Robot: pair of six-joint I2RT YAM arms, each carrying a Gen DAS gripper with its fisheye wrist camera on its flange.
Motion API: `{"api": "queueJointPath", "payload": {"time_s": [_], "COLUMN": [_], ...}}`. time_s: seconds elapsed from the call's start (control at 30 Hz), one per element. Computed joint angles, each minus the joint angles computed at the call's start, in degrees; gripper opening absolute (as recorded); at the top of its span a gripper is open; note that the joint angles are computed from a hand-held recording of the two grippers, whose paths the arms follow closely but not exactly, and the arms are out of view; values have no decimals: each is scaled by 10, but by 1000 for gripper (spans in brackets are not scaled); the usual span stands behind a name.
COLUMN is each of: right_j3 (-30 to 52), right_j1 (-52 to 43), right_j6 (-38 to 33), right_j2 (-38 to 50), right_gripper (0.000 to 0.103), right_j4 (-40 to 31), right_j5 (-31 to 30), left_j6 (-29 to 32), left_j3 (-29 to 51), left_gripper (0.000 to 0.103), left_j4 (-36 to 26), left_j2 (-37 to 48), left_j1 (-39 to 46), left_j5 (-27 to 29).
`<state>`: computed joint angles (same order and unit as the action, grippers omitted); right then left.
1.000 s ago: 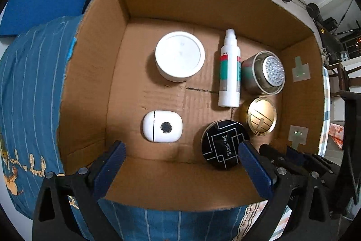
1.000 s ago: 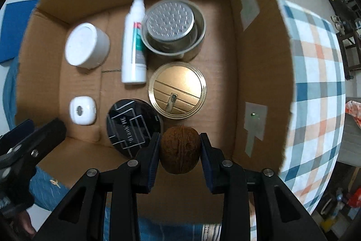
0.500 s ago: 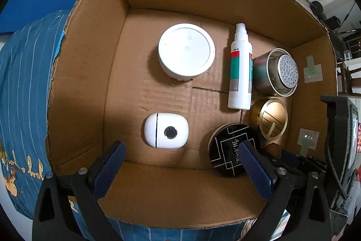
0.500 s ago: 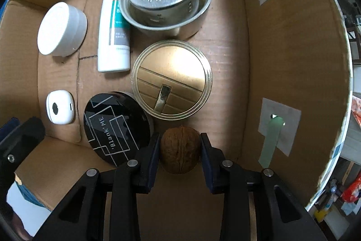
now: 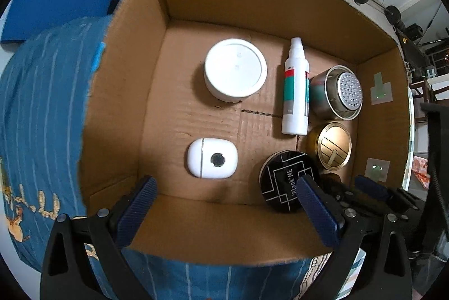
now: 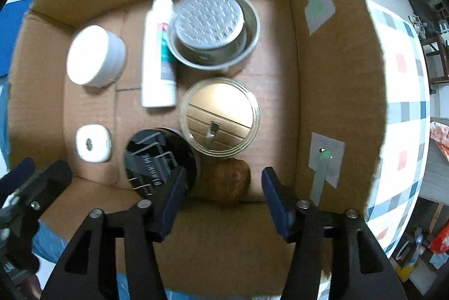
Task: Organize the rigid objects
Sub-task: 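Open the right tool to release the walnut and lift away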
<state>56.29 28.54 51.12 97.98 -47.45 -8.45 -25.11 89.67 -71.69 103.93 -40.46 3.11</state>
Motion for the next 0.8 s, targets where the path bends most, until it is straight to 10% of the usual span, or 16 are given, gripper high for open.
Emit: {"api": "queueJointPath", "payload": {"time_s": [0.3,0.8], "right_j3": [35,159], "right_j1": [20,195], "right_j6": [11,206], "right_j2": [-59,-269], "right_gripper": [102,103], "right_j4": [-65,-324], "right_j5": [46,218], "left_j6": [-10,-87], "left_j3": [18,161], "left_gripper": [102,102], "left_j4": [-32,-180], "left_j2": [-44,-191], "left_j1": [-14,-135], "left_j5": [-35,-134]}}
